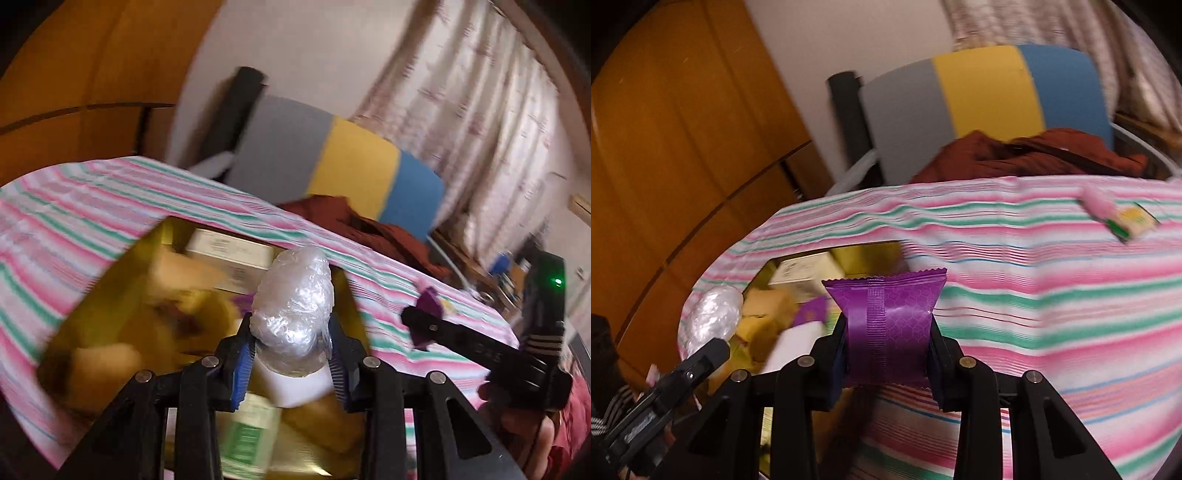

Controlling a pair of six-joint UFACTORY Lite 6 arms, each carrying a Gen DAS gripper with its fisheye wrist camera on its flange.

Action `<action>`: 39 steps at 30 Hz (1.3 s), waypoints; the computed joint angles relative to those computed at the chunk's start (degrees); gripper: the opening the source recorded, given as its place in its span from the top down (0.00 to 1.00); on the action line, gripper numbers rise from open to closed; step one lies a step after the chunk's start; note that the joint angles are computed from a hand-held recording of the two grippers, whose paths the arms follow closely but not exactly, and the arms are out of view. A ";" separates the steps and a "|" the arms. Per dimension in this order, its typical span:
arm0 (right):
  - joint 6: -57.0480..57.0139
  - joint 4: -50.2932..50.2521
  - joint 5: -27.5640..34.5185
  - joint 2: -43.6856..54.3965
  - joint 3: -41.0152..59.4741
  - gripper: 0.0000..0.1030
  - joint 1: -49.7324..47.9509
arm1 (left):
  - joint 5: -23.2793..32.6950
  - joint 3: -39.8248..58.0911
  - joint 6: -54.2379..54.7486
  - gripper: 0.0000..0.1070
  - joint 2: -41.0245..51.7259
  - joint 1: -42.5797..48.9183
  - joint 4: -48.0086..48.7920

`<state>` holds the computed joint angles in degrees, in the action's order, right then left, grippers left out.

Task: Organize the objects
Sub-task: 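Carry the ball and purple packet over the gold tray and release both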

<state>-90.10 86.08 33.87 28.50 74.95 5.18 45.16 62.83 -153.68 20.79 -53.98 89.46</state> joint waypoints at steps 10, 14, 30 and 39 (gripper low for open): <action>13.85 -14.13 -11.30 10.80 15.95 0.51 11.39 | -4.18 -12.30 -1.58 0.67 -6.81 7.97 -2.91; 9.30 -6.38 -10.65 8.34 12.05 0.34 9.50 | -6.13 -14.11 -3.56 0.67 -6.64 9.28 -1.43; -3.37 7.63 -5.64 -0.97 -3.06 0.29 3.51 | 5.61 -17.00 -6.15 0.36 -11.44 4.61 -10.45; -2.55 6.93 -5.37 -0.18 -3.63 0.28 0.59 | 5.23 -8.90 -0.16 0.35 -6.88 1.95 -10.71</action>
<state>-92.65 93.01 28.50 28.32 71.33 5.77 50.39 53.93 -153.84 13.91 -52.03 78.75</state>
